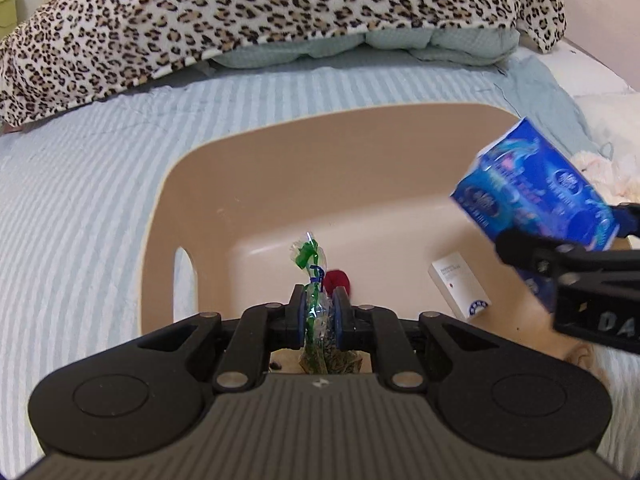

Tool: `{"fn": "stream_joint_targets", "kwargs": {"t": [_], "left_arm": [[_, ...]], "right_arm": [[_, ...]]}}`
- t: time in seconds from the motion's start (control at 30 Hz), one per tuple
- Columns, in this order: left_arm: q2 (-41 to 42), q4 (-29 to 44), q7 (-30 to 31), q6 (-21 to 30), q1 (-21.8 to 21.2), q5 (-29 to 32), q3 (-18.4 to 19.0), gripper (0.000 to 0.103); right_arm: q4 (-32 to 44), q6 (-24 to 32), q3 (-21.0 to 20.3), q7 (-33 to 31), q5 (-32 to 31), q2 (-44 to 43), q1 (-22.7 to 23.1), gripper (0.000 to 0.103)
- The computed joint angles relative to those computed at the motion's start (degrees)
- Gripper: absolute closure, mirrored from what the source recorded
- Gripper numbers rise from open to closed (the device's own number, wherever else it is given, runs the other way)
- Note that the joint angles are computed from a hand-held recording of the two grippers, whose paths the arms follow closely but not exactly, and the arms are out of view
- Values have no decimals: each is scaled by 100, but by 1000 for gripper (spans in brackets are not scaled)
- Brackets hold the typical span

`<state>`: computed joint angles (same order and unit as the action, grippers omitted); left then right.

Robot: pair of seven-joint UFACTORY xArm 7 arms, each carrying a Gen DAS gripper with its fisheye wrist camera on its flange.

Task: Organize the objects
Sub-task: 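Lift both held items over the basket and release them inside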

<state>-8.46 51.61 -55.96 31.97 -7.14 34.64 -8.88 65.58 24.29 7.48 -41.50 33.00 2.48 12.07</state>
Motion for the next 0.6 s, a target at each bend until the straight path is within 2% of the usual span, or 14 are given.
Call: {"fn": "stream_joint_targets", "kwargs": {"t": [0.07,0.1,0.13,0.2,0.27,0.4,0.6], "left_arm": [[-92,-67,48,-36,-16,-88,13,86],[-162,-97,87,-24,-19,-129,9,74],[-187,-68,77,45,-11,-121,-25,52],[-345,-82,-114,235,17,51,-150,28],[-619,-218,-291,282,53,300,-258,26],[-1097,-448,156,473,-46,-68,-282,24],[-1805,-862,580,695,-110,-644,-437,23]], "right_arm": [[-33,53,-6,83,-99,-26,4,36],[-92,27,-7,39,-39,-86,1,32],[-144,16,-16,-9,18,-147,0,32],[-211,102,-64,-160,181,-313,-2,25],[-269,208,-138,-313,271,-489,9,22],[-482,314,-322,-441,298,-873,45,5],[-880,721,-672,-516,420,-1367,22,2]]}}
